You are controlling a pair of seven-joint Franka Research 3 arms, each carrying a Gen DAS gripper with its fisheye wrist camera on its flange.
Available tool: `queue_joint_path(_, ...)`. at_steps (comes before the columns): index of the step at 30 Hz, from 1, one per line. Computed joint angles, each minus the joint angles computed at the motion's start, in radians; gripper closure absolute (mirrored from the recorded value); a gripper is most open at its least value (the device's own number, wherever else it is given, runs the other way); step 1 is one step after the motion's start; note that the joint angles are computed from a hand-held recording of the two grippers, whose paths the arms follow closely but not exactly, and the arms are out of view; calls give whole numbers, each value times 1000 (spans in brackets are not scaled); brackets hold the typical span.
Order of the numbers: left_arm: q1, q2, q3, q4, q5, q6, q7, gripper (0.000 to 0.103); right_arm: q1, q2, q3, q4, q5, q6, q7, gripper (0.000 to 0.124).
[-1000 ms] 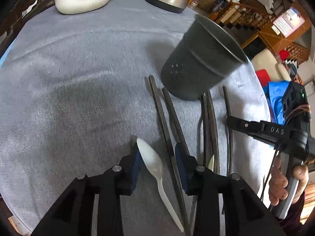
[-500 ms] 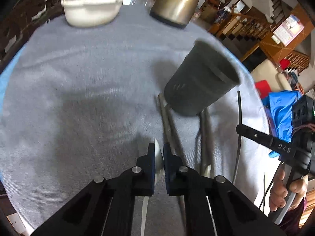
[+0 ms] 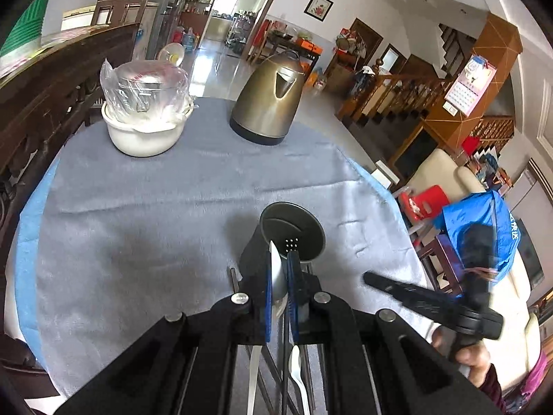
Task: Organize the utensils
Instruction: 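Lift the spoon with the left tool while the right tool lifts its chopstick, then drop the spoon into the gray cup with the left tool while the right tool inserts its chopstick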
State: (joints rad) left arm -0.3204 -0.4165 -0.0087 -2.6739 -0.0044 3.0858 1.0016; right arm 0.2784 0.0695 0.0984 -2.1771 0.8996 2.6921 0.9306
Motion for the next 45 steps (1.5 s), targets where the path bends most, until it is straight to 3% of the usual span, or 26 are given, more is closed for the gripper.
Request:
queue_joint_path(2,8,-11,-14,-23,4,6,-13,95,-16,36,-11,24,-8,-86,36,113)
queue_joint_path(8,-66,43,44,-21,-35,22,5,95,-18,124,-7,62,-108,-123,161,111)
queue_joint_path(10,-69,40,45,-28,-42,26,10,95,-25,156,1,86,-118,-152,187,105)
queue_joint_path(13,-71,32,48,-41,-45,35,13,95,-25,161,10,83,-140,-133,197,81)
queue_joint_path(14,-78,31,57,-45,-50,40,16,95,-28,161,14,82,-133,-127,194,64)
queue_joint_path(15,-74,26,53,-50,-50,40,12,95,-31,164,20,81,-116,-115,181,61)
queue_joint_path(17,-87,25,68,-57,-55,50,15,95,-19,168,19,79,-146,-78,202,65)
queue_joint_path(19,-103,26,87,-62,-60,58,20,95,-19,183,20,97,-167,-94,213,90)
queue_joint_path(22,-113,26,101,-68,-60,67,24,95,2,199,10,109,-259,-78,272,90)
queue_joint_path(30,-142,28,137,-67,-68,72,33,95,46,240,-11,150,-488,-47,422,116)
queue_joint_path(33,-135,25,130,-69,-68,79,29,95,8,236,13,149,-440,-59,377,117)
queue_joint_path(38,-79,26,78,-72,-40,120,-18,95,-60,145,62,73,-216,8,184,118)
queue_joint_path(45,75,40,-52,-40,34,235,-127,95,-53,-20,57,7,245,97,-211,118)
